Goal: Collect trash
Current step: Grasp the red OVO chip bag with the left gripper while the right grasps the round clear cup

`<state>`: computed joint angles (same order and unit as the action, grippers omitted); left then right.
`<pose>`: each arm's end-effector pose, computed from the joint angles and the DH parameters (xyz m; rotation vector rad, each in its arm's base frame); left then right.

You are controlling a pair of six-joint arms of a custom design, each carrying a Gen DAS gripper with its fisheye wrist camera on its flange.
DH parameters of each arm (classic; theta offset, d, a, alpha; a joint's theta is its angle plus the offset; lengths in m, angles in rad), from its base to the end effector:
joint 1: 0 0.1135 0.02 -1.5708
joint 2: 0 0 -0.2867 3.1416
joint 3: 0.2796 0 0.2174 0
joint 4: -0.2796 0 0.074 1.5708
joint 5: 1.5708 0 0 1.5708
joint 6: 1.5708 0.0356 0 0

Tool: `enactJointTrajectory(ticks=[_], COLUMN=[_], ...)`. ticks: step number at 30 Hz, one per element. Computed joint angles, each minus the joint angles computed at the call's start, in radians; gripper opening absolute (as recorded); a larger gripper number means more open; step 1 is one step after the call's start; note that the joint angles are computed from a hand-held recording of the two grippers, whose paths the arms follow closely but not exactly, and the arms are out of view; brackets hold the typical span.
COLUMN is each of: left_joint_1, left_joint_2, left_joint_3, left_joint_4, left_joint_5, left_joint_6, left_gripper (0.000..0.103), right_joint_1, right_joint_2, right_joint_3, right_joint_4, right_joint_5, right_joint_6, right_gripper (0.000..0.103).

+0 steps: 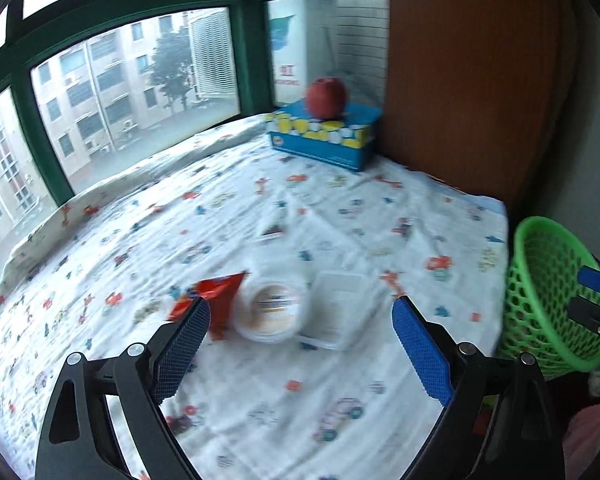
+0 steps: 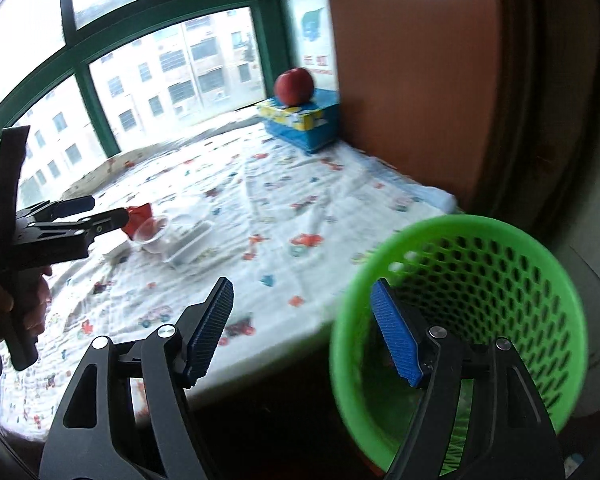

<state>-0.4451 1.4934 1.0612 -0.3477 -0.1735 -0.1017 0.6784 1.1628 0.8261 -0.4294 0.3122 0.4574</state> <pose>0.2646 -0.1194 0.2896 0.3155 2.3155 -0.0677 0.1634 0.1176 0.2895 -0.1003 2.2991 0.2209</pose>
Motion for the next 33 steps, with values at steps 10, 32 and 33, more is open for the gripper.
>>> enactJointTrajectory(ticks=[10, 32, 33], left_joint_1=[0.227, 0.38, 0.388], left_joint_2=[0.097, 0.238, 0.234], left_joint_3=[-0.022, 0.036, 0.036], left_joint_4=[0.101, 0.15, 0.15], left_joint_5=[0.092, 0.336, 0.338], left_joint_6=[0.113, 0.184, 0.183], left_gripper=[0.085, 0.02, 0.02], right_joint_1=[0.066, 0.075, 0.078], right_joint_2=[0.22, 0.584, 0.602], right_joint_3=[0.124, 0.397, 0.415], right_joint_4=[0.08, 0.129, 0.129], right_joint_5=[-0.031, -0.16, -0.164], right_joint_6=[-0.018, -0.122, -0.129], right_gripper=[0.072, 0.072, 0.072])
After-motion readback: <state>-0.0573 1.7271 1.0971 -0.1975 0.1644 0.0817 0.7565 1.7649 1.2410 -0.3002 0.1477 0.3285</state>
